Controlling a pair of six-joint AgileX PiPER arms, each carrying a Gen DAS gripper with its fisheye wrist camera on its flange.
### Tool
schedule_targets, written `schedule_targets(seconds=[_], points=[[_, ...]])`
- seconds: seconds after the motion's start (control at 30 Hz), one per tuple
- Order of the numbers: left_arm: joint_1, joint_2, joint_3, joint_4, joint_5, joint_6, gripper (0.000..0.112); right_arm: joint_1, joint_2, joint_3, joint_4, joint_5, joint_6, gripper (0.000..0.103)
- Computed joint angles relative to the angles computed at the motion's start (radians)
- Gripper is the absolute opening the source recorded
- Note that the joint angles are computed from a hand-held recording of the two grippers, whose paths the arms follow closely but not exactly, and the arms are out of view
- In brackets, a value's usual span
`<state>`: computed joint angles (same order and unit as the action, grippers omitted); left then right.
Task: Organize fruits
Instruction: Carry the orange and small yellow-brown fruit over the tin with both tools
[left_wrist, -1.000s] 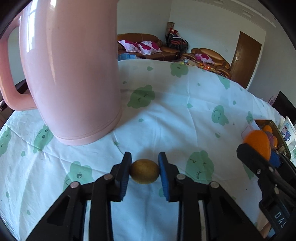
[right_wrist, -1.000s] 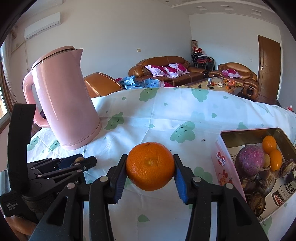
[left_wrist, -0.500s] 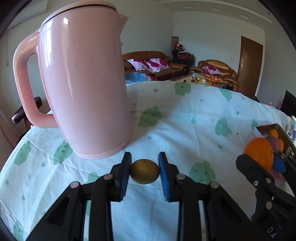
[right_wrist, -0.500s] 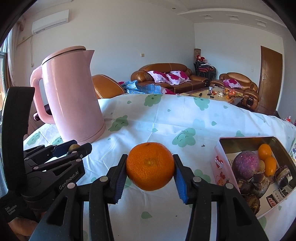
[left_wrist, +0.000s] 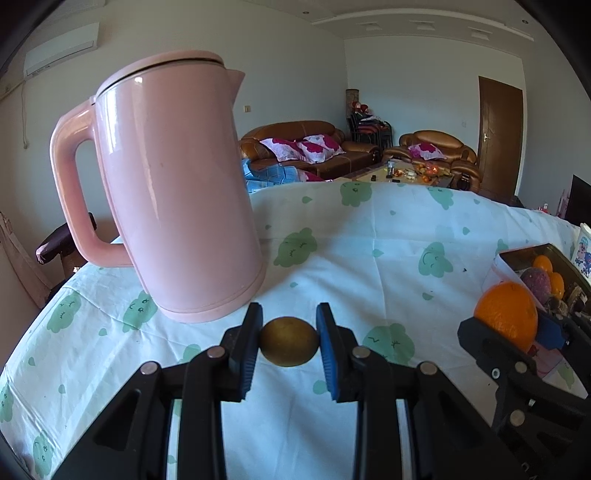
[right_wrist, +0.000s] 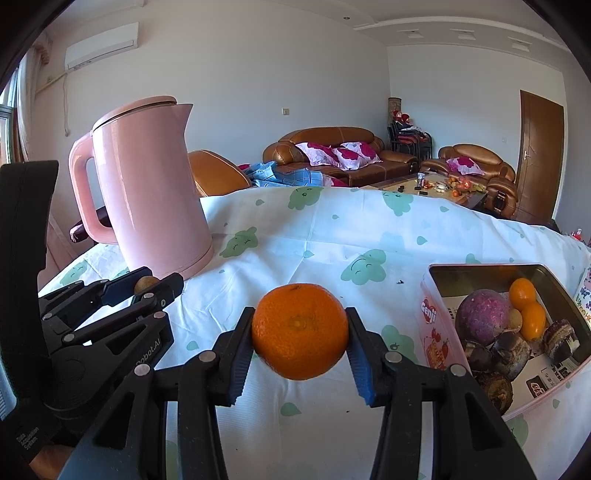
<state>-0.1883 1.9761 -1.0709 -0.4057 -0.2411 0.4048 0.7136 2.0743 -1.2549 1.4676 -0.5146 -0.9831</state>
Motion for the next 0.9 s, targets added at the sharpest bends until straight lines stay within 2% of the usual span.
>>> schedule_targets(seconds=[0.2,0.37,0.53,0.9], points=[[-0.006,-0.020,0.035,0.011,-0.016,-0.040,0.031,0.014,-0.023,0.045,-0.032,-0.027,0.040,0.049],[-0.020,-0.031,0.055,-0.044,-0.031,-0.006,0.031,0.020,-0.044,0.082,-0.054,-0.043,0.063,0.049],[-0.032,-0.050,0.086,-0.013,-0.044,-0.057,0.031,0.023,-0.066,0.122,-0.077,-0.061,0.090,0.049],[-0.082,-0.079,0.133,-0.107,-0.077,0.004,0.031,0.036,-0.109,0.201,-0.123,-0.101,0.142,0.049]])
